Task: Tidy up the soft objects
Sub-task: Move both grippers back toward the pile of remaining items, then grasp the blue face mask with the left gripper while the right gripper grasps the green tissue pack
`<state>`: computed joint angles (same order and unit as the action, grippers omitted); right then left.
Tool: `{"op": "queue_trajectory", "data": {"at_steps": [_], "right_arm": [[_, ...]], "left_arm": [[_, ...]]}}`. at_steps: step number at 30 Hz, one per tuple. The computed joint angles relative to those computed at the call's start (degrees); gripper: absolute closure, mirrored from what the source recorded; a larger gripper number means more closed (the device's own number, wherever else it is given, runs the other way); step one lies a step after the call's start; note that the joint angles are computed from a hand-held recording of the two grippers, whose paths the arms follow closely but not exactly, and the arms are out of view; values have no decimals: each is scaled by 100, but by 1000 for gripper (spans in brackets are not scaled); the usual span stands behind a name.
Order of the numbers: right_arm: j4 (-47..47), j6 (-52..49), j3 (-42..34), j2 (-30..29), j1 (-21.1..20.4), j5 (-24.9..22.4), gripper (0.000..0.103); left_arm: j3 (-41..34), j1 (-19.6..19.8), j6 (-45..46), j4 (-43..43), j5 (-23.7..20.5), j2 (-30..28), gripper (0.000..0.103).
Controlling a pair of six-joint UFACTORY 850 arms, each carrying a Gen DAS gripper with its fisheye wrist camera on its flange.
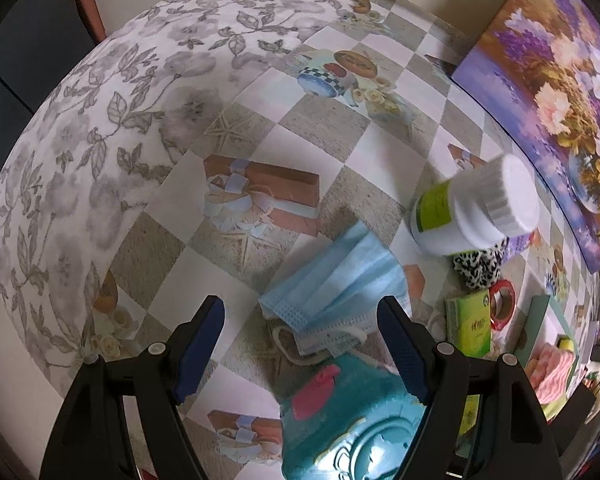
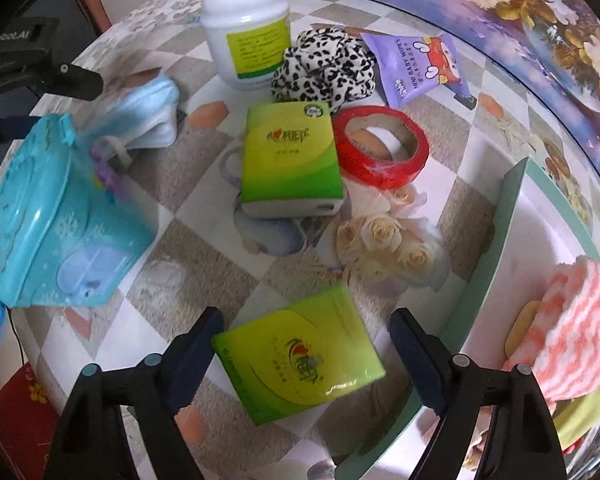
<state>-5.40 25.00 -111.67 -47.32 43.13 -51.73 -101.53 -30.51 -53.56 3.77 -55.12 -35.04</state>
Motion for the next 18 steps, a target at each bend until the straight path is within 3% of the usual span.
{"op": "queue_trajectory", "data": {"at_steps": [4, 8, 18], "right_arm": [[-22, -7, -81, -19, -46, 7, 35], [54, -79, -280, -115, -96, -92, 35], [181, 12, 40, 220, -210, 8, 35]], "left_arm": [[-10, 62, 67, -58, 54, -57, 24], [-69, 121, 195, -141, 53, -131, 24], [-472, 134, 584, -188, -95, -506, 24]]}}
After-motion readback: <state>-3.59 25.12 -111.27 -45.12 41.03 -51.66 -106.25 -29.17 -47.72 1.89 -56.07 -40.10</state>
